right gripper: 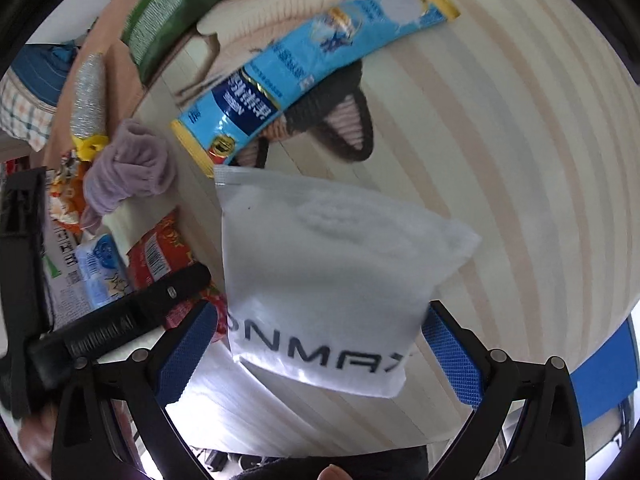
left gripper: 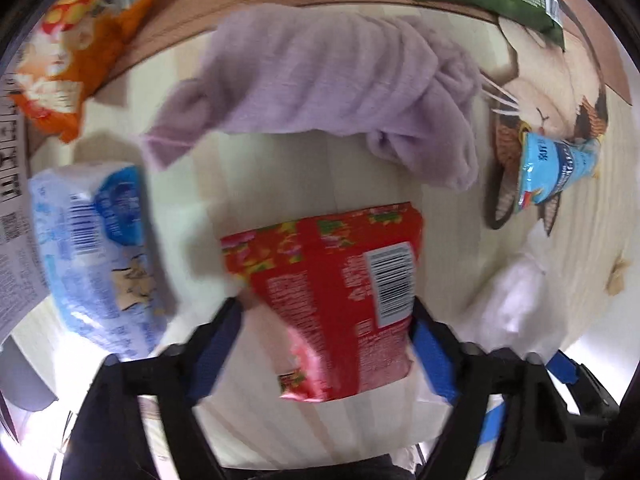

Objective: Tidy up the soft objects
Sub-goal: 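Grasp the white ONMAX pouch with the right tool while the left tool grasps the red snack bag, then carry both bags into the cardboard box and open both tools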

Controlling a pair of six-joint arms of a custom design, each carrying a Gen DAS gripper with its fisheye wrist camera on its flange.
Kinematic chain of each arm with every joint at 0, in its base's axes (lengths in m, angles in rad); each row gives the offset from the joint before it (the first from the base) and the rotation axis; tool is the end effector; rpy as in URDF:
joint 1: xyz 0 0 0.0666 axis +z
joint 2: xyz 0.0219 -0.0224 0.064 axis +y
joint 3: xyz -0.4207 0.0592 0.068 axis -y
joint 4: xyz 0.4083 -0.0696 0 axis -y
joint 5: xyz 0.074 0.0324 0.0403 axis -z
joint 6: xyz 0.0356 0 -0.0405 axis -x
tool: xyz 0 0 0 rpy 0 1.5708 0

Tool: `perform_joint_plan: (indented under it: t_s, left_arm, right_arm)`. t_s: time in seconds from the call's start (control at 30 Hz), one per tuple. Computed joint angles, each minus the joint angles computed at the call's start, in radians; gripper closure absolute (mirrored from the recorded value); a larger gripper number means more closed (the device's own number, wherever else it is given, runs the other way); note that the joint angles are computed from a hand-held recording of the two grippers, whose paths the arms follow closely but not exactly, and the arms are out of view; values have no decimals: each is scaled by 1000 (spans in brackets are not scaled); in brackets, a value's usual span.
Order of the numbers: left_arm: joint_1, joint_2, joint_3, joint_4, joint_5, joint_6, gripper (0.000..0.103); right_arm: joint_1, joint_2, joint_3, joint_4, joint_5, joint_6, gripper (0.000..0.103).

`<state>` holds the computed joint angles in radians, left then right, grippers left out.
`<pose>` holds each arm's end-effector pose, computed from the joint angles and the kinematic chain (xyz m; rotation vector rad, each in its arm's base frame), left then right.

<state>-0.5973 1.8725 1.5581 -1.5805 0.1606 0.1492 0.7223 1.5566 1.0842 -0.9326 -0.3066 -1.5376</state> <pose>0.4639 -0.3229 0.2824 -0.5824 -2.7205 0.0426 0.3421 0.3153 0.2599 -1.1181 -2.6834 -0.4101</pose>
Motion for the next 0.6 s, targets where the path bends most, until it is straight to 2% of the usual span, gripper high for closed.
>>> perform_joint_plan:
  t_s: [0.03, 0.07, 0.1, 0.17, 0.2, 0.23, 0.3, 0.37, 0.47, 0.6]
  left_arm:
    - [1, -6, 1, -3, -12, -13, 45]
    - [3, -17, -5, -4, -32, -31, 53]
    - [3, -31, -17, 3, -66, -48, 55]
    - [14, -53, -30, 3, -83, -57, 56]
    - [21, -67, -46, 8, -84, -54, 57]
    - [24, -77, -55, 11, -84, -50, 58]
    - [34, -106, -83, 21, -90, -45, 60]
    - [47, -143, -107, 31, -88, -45, 61]
    - [88, -209, -116, 19, -47, -53, 61]
    - [183, -308, -52, -38, 31, -107, 61]
  right_arm:
    - [4, 12, 8, -4, 4, -10, 0]
    - [7, 29, 19, -14, 2, -14, 0]
    - [8, 39, 25, -20, 1, -17, 0]
    - [15, 60, 32, -19, 4, -40, 3]
    - [20, 75, 41, -25, 4, -40, 7]
    - [29, 86, 49, -38, 8, -38, 16]
    - [47, 74, 42, -51, 34, -41, 20]
    - [73, 83, 75, -81, 62, -43, 27]
    - [90, 90, 119, -84, 75, -31, 30]
    - [140, 127, 272, -125, 122, 27, 30]
